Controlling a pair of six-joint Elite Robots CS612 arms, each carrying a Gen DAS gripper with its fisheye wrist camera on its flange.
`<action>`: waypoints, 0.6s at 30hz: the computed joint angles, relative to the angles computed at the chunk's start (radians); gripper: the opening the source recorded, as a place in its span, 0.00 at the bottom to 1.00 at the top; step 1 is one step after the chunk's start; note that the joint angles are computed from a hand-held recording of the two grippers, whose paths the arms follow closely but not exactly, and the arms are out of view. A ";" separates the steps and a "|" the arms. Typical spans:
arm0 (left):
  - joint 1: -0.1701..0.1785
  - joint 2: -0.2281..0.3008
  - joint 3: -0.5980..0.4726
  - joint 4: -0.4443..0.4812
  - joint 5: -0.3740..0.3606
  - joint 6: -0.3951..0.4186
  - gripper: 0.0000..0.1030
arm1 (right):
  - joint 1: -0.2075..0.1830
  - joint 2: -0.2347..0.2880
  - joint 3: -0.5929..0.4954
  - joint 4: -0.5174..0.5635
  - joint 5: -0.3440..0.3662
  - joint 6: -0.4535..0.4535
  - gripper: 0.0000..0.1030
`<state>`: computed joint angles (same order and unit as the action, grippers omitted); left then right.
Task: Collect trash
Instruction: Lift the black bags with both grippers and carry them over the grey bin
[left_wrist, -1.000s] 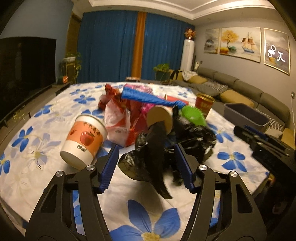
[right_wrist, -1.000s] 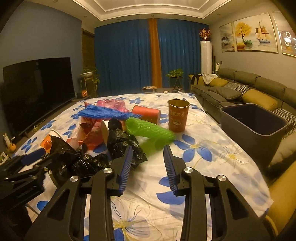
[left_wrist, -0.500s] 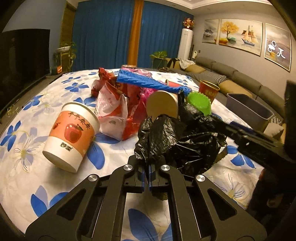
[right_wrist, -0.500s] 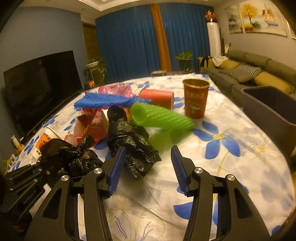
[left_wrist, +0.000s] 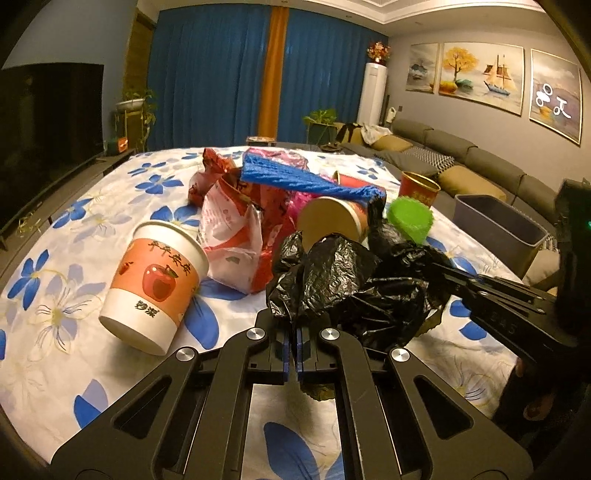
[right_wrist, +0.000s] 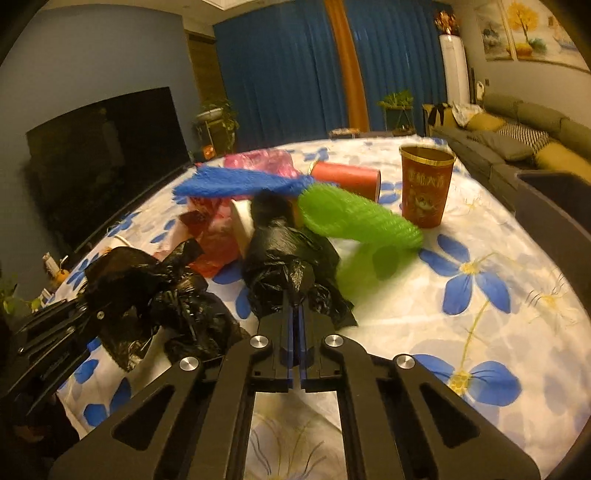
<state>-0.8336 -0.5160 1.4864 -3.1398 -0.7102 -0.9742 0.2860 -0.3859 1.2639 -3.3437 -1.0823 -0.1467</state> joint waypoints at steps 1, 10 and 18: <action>-0.002 -0.002 0.002 -0.001 0.006 0.000 0.01 | -0.003 -0.007 0.015 -0.026 0.009 -0.005 0.03; -0.023 -0.024 0.022 -0.033 0.087 0.008 0.01 | -0.029 -0.051 0.111 -0.237 0.064 0.023 0.03; -0.034 -0.032 0.005 -0.068 0.143 0.070 0.01 | -0.052 -0.066 0.143 -0.364 0.054 0.096 0.03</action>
